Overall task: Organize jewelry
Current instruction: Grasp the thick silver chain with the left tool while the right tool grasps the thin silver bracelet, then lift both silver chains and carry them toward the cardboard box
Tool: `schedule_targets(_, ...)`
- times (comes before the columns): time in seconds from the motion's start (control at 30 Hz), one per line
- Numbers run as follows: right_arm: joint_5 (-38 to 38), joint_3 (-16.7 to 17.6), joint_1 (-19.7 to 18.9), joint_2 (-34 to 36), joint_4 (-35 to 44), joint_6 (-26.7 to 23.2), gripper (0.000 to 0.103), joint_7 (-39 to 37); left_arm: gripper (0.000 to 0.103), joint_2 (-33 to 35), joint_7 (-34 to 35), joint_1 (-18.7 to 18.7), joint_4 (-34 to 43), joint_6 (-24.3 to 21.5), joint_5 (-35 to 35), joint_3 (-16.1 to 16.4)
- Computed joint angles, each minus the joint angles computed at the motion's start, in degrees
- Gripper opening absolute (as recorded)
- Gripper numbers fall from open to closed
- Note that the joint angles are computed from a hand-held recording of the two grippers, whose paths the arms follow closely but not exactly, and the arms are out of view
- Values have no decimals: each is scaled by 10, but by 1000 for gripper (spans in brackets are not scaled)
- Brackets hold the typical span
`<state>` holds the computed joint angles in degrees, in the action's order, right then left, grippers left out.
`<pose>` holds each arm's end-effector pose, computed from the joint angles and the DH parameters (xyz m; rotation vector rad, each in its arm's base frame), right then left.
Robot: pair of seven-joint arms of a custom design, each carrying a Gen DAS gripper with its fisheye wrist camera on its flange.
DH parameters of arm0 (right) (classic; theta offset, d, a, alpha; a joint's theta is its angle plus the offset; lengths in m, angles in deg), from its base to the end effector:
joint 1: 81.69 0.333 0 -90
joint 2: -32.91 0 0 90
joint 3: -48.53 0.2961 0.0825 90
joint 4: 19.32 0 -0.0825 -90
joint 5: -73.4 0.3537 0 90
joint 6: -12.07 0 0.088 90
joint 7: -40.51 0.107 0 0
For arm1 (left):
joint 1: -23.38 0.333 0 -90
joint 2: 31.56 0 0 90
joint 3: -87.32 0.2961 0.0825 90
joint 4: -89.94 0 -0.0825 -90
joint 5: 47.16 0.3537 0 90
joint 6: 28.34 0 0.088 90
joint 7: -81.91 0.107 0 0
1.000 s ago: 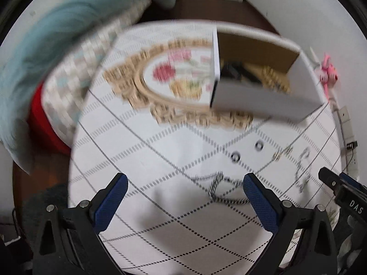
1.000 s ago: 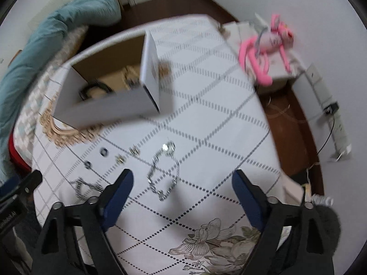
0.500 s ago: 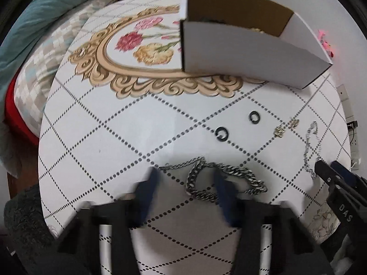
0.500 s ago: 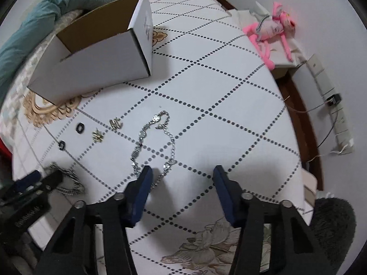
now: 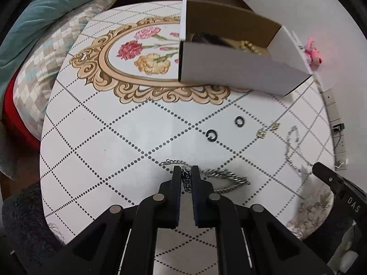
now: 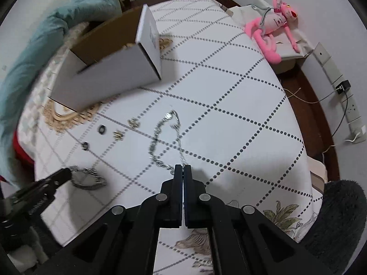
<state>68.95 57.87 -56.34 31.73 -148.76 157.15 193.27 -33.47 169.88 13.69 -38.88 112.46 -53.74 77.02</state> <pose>0.4273 0.2970 0.3994 -1.5334 2.3964 -0.0539 0.4849 -0.1767 0.4022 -1.8889 2.3918 -0.3731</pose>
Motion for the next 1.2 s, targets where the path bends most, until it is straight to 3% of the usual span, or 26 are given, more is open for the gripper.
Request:
schedule_targets(0.27,6,0,-14,-39,11,12,0,-29,5,-36,54,-2,20,-22,-57,12)
schedule_targets(0.3,6,1,-17,-38,18,12,0,-33,5,-33,68,-4,34,-33,-64,22)
schedule_targets(0.63,29,-6,-33,-36,101,25,0,-112,5,44,114,15,192,-53,-125,3)
schedule_targets(0.8,39,-18,-41,16,186,19,0,-165,4,117,102,21,302,-73,-105,-12)
schedule_targets(1.0,32,-42,-38,120,319,-44,0,-206,4,233,58,20,453,-107,-38,-24)
schedule_targets(1.2,40,-67,-30,215,436,-101,0,-229,4,307,29,20,546,-141,9,-27)
